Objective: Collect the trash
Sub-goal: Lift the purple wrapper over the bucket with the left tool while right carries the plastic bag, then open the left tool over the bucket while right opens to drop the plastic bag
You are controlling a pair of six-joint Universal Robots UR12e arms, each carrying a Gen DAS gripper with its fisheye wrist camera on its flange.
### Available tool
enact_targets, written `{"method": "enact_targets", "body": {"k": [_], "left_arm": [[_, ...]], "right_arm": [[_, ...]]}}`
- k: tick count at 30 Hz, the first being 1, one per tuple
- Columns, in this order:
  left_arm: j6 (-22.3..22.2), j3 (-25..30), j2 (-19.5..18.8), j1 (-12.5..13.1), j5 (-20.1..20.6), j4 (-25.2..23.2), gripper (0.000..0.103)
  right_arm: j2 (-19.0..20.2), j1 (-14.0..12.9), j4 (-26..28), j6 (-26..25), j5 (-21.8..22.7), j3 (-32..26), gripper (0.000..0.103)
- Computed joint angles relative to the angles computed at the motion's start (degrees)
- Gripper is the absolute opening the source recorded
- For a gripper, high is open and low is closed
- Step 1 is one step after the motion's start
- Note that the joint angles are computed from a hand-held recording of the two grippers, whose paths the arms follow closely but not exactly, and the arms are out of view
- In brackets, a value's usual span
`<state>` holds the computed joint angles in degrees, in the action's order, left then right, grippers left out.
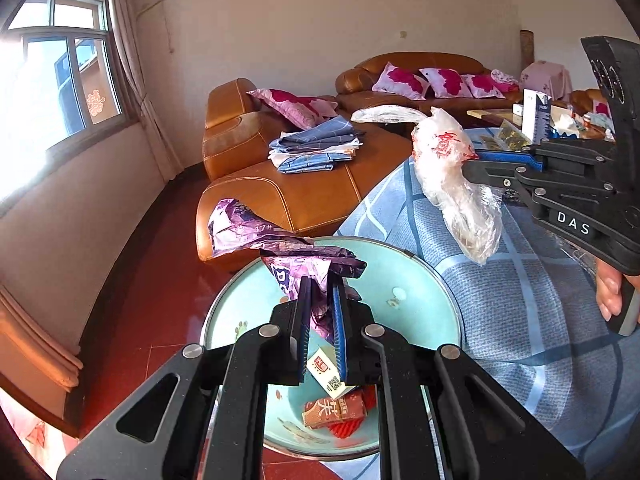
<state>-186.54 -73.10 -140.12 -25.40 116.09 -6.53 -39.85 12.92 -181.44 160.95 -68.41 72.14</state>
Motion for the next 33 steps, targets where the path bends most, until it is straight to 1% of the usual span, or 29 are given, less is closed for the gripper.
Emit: {"method": "enact_targets", "body": {"k": [8, 23, 33], "left_arm": [[-0.6, 0.4, -0.2, 0.1, 0.9, -2.0, 0.010], [-1.0, 1.4, -0.5, 0.0, 1.9, -5.0, 0.010], [-1.1, 1.5, -0.6, 0.2, 1.0, -5.4, 0.010]], "right_arm": [[0.0, 0.2, 0.9, -2.2, 0.9, 0.0, 0.008], [-0.1, 0.3, 1.8, -3.8, 1.4, 0.0, 0.008], [-0.2, 0.3, 2.9, -5.5, 2.4, 0.0, 0.008]]}}
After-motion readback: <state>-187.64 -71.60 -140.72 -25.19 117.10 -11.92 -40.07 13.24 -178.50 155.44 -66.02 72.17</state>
